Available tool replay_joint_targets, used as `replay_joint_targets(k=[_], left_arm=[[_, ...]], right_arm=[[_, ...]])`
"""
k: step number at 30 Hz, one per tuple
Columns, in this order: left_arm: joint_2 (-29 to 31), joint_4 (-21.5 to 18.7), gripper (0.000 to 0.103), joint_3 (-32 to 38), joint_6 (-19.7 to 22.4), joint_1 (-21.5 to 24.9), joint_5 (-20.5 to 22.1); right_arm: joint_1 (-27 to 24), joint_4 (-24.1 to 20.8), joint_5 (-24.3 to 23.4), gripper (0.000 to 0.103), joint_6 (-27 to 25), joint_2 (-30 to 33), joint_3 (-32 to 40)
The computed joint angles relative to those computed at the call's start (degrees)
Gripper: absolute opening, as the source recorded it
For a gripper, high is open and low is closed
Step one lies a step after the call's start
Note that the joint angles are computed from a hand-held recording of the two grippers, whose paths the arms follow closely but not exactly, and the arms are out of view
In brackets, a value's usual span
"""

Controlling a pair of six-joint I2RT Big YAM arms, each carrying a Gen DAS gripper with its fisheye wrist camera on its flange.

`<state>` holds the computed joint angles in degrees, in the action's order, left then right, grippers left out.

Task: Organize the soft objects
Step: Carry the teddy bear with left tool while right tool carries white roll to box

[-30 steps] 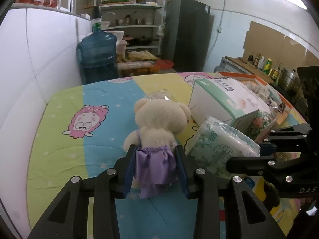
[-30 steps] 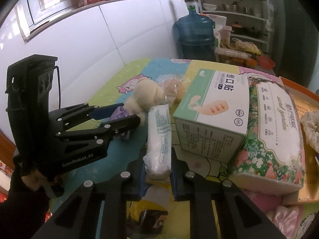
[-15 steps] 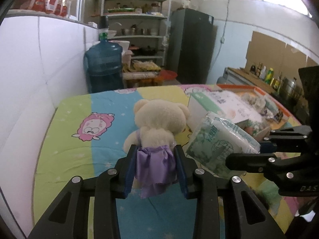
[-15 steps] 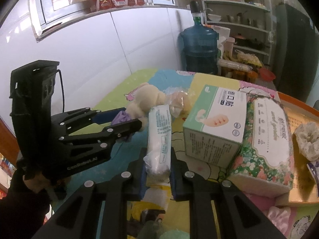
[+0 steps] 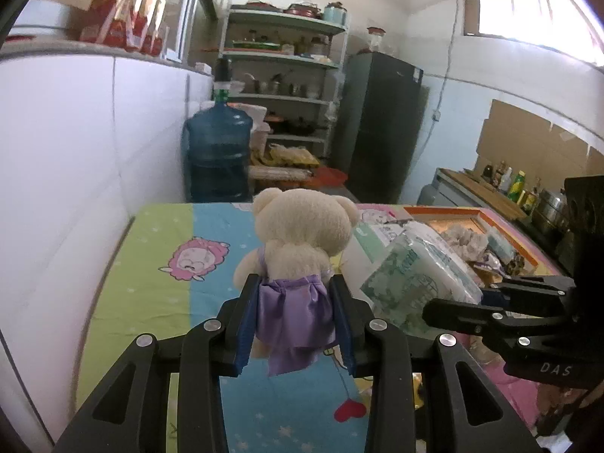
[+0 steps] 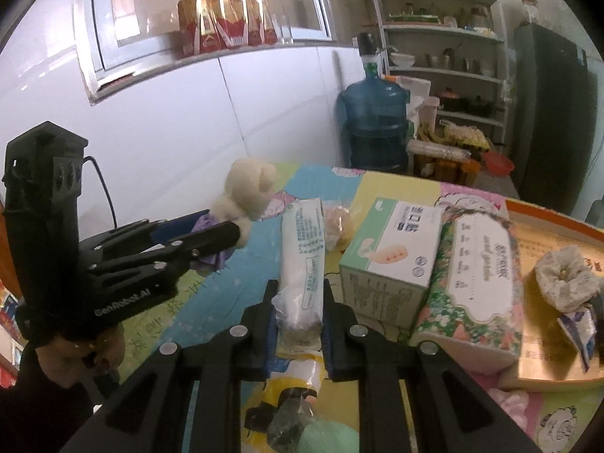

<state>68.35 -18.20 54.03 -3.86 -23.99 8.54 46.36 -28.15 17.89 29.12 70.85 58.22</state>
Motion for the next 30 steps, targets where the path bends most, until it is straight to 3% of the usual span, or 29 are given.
replay_joint_targets(k=[16,30], left_arm=[[-7.41,-1.43,0.038,-2.36,-5.22,-8.26,-9.49],[-8.39,-2.57,0.038,-0.95,-8.57,-17.52,-18.6]], right_arm=[[2.48,-0.87,4.01,0.019,1.89,-8.37,-4.59],[3.32,-2.47,7.98,0.019,3.88,-17.39,-9.49]])
